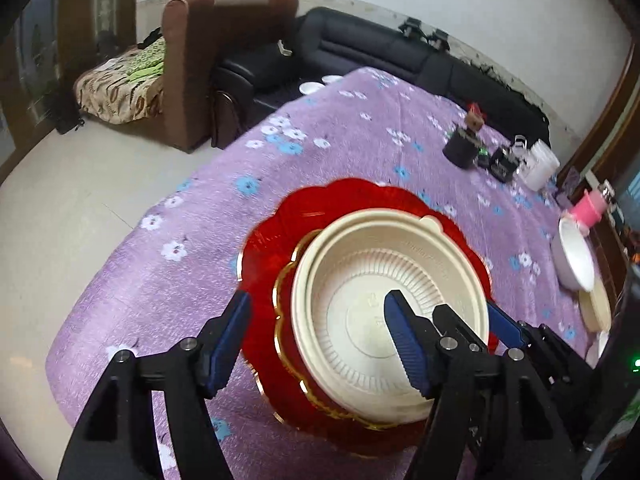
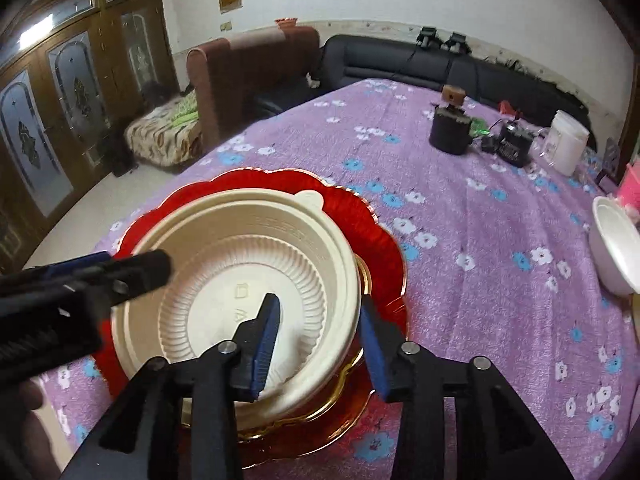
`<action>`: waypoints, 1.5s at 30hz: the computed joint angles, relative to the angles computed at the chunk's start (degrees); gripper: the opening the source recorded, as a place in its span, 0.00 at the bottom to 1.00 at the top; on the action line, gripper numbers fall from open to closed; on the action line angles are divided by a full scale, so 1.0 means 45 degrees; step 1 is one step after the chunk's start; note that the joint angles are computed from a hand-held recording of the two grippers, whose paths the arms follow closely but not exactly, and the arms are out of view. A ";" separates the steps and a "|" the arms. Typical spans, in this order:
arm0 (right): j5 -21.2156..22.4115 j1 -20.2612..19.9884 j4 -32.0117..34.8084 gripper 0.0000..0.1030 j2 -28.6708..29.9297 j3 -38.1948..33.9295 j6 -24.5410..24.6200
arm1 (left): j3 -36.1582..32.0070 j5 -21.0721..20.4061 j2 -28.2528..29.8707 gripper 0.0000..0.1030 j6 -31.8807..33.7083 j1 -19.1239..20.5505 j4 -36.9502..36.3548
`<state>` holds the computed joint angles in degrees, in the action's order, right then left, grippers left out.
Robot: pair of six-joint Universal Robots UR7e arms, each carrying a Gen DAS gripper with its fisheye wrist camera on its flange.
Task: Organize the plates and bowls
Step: 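Lift the beige bowl and lower it onto the red plate stack, then open both grippers and withdraw them from the stack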
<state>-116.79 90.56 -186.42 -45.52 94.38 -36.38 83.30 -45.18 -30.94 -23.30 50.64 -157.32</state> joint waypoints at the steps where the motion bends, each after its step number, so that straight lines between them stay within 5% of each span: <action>1: 0.0001 0.0035 -0.0322 0.43 -0.0006 0.0126 -0.0015 | 0.0231 0.0007 -0.0135 0.66 -0.0098 -0.0050 -0.0261; 4: 0.0666 -0.0021 -0.1174 0.43 -0.0379 0.0637 -0.0056 | 0.0702 0.0328 -0.0370 0.68 -0.0217 -0.0300 -0.0672; 9: 0.1429 -0.0072 -0.2331 0.54 -0.1201 0.1719 -0.0121 | 0.1399 0.2133 -0.0110 0.81 0.0748 -0.1333 -0.2199; 21: 0.2403 -0.1462 -0.2977 0.57 -0.3370 0.4070 0.1664 | 0.1328 0.2715 0.0796 0.81 0.2058 -0.2723 -0.2330; 29: 0.2884 -0.2240 -0.3381 0.58 -0.4389 0.4880 0.2269 | 0.0999 0.2647 0.1329 0.82 0.2518 -0.3158 -0.2023; 45: 0.2103 -0.2563 -0.6309 0.64 -0.5431 0.6370 0.1308 | 0.0779 0.1281 0.1991 0.81 0.3733 -0.4021 -0.2842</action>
<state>-107.33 79.03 -214.81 -69.96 123.05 -30.49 86.81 -39.41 -21.98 -6.50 32.54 -170.11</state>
